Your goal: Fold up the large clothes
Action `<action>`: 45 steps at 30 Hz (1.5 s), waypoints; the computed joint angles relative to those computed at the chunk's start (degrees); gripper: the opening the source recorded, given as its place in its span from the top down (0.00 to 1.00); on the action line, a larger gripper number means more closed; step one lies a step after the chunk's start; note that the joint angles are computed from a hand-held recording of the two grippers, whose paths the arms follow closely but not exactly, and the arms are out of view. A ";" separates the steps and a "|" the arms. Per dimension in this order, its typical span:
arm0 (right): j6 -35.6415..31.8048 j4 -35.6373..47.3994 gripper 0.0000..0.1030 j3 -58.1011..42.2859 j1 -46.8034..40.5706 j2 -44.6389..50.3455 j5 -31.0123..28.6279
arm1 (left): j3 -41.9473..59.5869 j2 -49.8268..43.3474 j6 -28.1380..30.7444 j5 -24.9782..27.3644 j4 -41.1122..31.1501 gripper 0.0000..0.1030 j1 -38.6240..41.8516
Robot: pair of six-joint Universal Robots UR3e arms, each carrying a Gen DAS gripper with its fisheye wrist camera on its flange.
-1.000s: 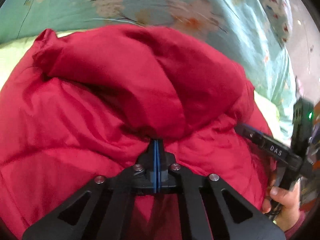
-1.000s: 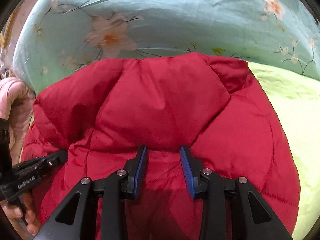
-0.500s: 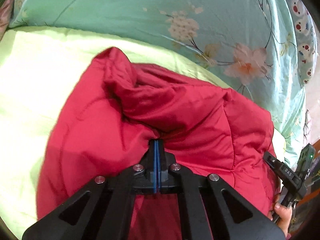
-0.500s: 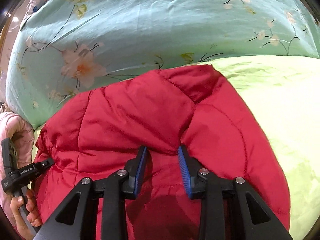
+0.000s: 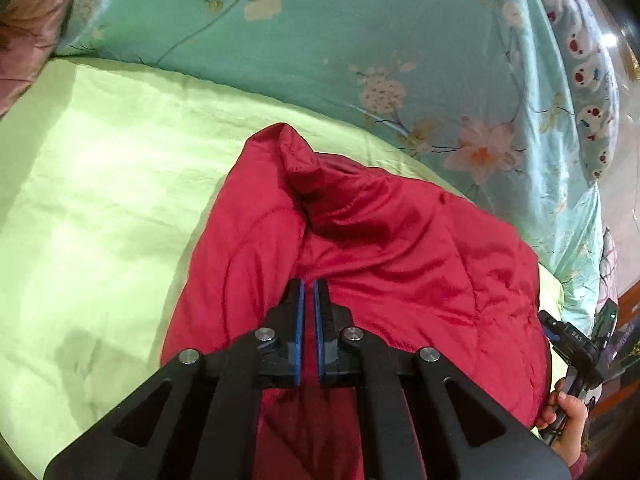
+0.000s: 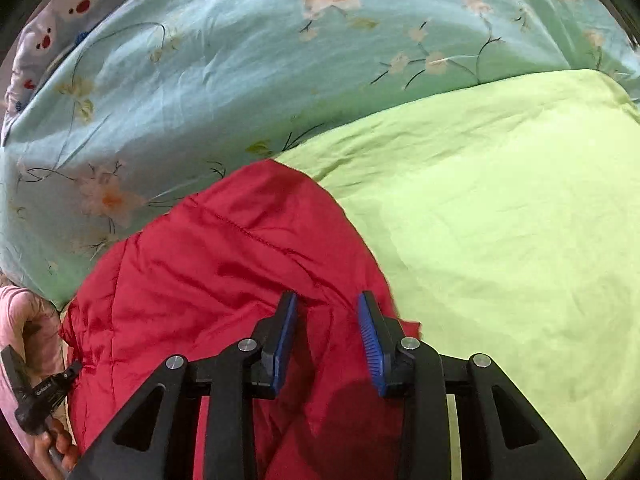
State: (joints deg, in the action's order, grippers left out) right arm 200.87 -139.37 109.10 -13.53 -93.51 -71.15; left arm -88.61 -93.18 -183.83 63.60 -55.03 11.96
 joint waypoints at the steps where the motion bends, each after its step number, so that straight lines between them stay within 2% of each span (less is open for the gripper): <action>1: -1.12 0.28 0.65 0.00 0.49 -1.19 -0.30 | -1.78 2.46 0.58 -1.39 -0.33 0.90 0.98; 2: -2.26 0.77 0.64 0.45 0.56 -2.74 -0.02 | -3.10 4.35 0.96 -2.28 -0.36 0.79 1.47; 3: -3.29 1.43 0.63 1.46 0.03 -4.77 1.06 | -4.25 6.09 1.01 -2.06 0.05 0.64 1.23; 4: -3.79 2.14 0.60 2.08 -0.38 -6.03 1.88 | -6.01 8.87 1.57 -1.54 0.03 0.56 1.60; 5: -4.53 3.24 0.55 2.65 -0.89 -7.48 2.71 | -7.56 11.03 1.80 -1.33 0.45 0.43 1.81; 6: -5.31 4.28 0.54 3.27 -1.44 -8.89 3.50 | -9.26 13.71 2.35 -1.47 0.19 0.36 2.33; 10: -7.37 8.76 0.49 5.72 -3.63 -14.64 6.35 | -14.25 23.17 7.06 -5.37 -5.27 0.28 7.37; 12: -10.06 13.10 0.44 7.91 -6.46 -20.00 8.80 | -16.37 26.84 9.54 -6.96 -8.69 0.20 10.30; 14: -11.06 15.69 0.36 8.38 -7.12 -22.78 9.77 | -18.03 29.24 11.87 -8.52 -12.13 0.20 12.91; 15: -11.57 16.97 0.34 8.43 -7.51 -23.91 10.31 | -18.42 28.78 11.21 -8.15 -11.47 0.20 12.23; 17: -14.22 20.91 0.30 8.97 -9.77 -27.04 12.49 | -19.68 30.64 14.44 -10.03 -15.78 0.20 14.99; 24: -23.91 34.73 0.27 10.23 -17.62 -35.43 17.35 | -22.16 32.89 18.77 -11.28 -21.18 0.20 19.14; 28: -27.15 38.86 0.24 11.18 -20.27 -36.86 18.45 | -22.03 31.56 20.54 -12.83 -23.13 0.20 19.55; 33: -30.03 40.12 0.22 12.56 -21.70 -34.84 20.22 | -21.35 26.91 20.44 -10.59 -21.37 0.20 16.08; 40: -33.59 39.79 0.16 15.72 -25.16 -25.79 28.45 | -21.24 21.90 21.72 -16.94 -23.86 0.16 18.14; 44: -32.84 35.79 0.09 16.06 -24.20 -18.15 30.76 | -21.81 18.94 18.43 -16.38 -18.73 0.00 16.29; 45: -32.46 34.29 0.09 16.15 -23.74 -16.61 31.35 | -21.97 17.71 17.50 -16.34 -17.29 0.00 15.63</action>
State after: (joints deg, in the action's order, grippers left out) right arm 168.41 -105.08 125.25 -37.27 -110.12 -39.80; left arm -110.58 -75.47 -166.34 47.26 -72.32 27.59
